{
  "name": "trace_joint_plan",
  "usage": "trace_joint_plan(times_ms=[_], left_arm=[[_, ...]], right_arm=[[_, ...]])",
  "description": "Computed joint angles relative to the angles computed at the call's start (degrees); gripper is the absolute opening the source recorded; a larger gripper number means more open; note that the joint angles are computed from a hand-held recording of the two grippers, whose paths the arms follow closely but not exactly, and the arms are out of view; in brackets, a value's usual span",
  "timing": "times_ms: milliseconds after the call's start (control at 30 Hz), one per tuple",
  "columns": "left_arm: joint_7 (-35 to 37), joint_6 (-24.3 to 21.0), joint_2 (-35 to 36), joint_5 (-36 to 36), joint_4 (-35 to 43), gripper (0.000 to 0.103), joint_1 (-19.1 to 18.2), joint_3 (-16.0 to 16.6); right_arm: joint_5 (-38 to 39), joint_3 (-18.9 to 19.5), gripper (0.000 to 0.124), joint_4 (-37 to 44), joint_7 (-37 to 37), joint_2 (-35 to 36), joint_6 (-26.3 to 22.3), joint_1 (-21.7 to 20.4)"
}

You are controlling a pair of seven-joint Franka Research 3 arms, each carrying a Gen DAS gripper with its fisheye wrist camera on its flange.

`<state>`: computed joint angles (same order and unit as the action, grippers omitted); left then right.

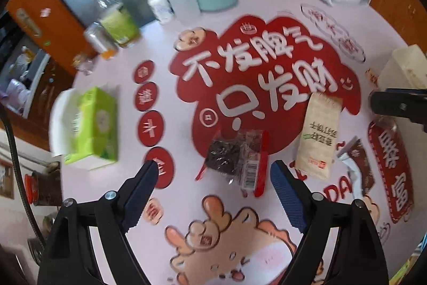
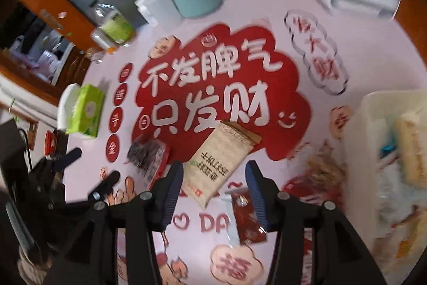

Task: Organize snacks
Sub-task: 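Grasp the dark candy pack with the left gripper while the right grasps the beige biscuit pack, then lift both packs, carry them over the white tray and open both grippers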

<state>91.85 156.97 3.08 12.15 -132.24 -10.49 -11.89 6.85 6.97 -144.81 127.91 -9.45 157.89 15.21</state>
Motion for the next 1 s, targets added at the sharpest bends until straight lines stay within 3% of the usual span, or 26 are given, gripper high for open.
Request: trace_joint_plan(times_ms=[233, 400, 733, 767, 800, 833, 867, 1000], left_arm=[[-2.06, -1.99, 9.68, 0.1, 6.15, 0.085, 0.88, 0.04], [-1.92, -2.71, 12.85, -0.89, 8.13, 0.085, 1.78, -0.38], [-2.24, -2.03, 15.2, -0.3, 9.24, 0.084, 2.09, -0.9], [-1.47, -1.94, 15.21, -1.36, 9.18, 0.082, 2.68, -1.44], [0.21, -2.02, 15.16, -3.57, 9.1, 0.073, 3.79, -2.54], [2.65, -2.26, 15.16, -6.49, 9.12, 0.054, 5.2, -3.9], [4.42, -2.55, 15.01, -9.01, 9.04, 0.048, 5.91, -4.74], [0.81, -1.79, 13.89, -4.94, 7.92, 0.043, 3.05, -1.93]], right_arm=[[-0.99, -1.5, 0.049, 4.77, 6.91, 11.04, 0.2, 0.94], [1.61, -2.44, 0.077, 5.66, 8.29, 13.78, 2.23, 2.61], [-13.92, -5.55, 0.081, 15.2, 20.33, 19.92, -9.53, 7.19], [-15.36, -5.66, 0.079, 16.0, 20.96, 20.35, -10.83, 7.62], [-17.08, -5.76, 0.075, 16.94, 21.48, 20.81, -12.66, 8.13], [-18.27, -5.74, 0.074, 17.32, 21.55, 21.01, -13.42, 8.42], [-18.81, -5.66, 0.07, 17.25, 21.25, 20.95, -13.61, 8.46], [-17.21, -5.12, 0.064, 15.42, 18.8, 19.76, -12.0, 7.46]])
